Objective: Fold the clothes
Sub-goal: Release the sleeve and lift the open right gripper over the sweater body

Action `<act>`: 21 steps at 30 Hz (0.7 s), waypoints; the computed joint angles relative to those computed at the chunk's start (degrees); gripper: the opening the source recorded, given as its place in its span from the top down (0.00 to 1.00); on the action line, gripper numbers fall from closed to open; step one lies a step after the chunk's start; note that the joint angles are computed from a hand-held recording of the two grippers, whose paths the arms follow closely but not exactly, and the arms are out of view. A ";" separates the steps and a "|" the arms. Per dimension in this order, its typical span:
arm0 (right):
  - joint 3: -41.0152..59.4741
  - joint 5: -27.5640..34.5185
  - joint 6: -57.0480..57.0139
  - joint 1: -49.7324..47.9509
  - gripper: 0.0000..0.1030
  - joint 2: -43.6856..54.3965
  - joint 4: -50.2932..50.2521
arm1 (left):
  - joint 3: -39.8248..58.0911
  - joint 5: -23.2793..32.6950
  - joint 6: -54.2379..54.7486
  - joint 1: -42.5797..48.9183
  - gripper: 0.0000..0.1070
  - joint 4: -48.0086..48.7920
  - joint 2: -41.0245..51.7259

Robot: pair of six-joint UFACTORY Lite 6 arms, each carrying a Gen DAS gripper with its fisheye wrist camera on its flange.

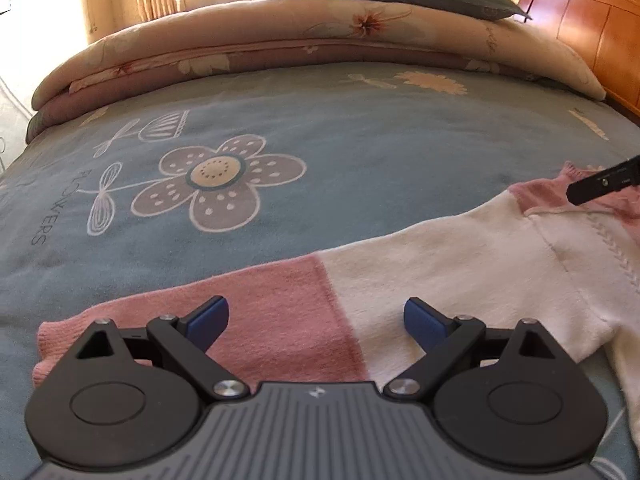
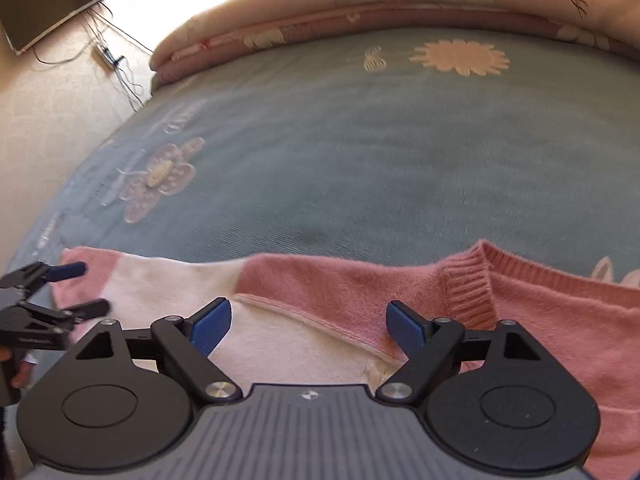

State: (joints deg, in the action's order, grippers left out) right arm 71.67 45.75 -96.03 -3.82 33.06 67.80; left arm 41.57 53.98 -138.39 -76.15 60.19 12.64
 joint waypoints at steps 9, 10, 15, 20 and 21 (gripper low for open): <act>-8.47 -10.88 -12.51 5.53 0.12 -8.07 9.77 | -7.76 2.96 -2.90 -0.60 0.11 -7.19 -9.41; -11.08 -9.29 -13.76 4.73 0.12 -11.05 8.12 | -6.28 3.92 -2.40 -1.72 0.11 -6.61 -9.19; -26.56 -9.47 -16.68 2.98 0.12 -26.52 -1.12 | 2.74 5.84 1.93 -5.59 0.10 -2.08 -4.76; -36.91 -15.38 -23.31 5.87 0.12 -31.22 4.62 | 9.05 1.94 6.43 -5.24 0.09 -0.28 3.19; -37.35 -16.69 -26.41 7.29 0.09 -30.28 9.04 | 8.89 0.96 6.60 -4.67 0.09 -1.13 4.20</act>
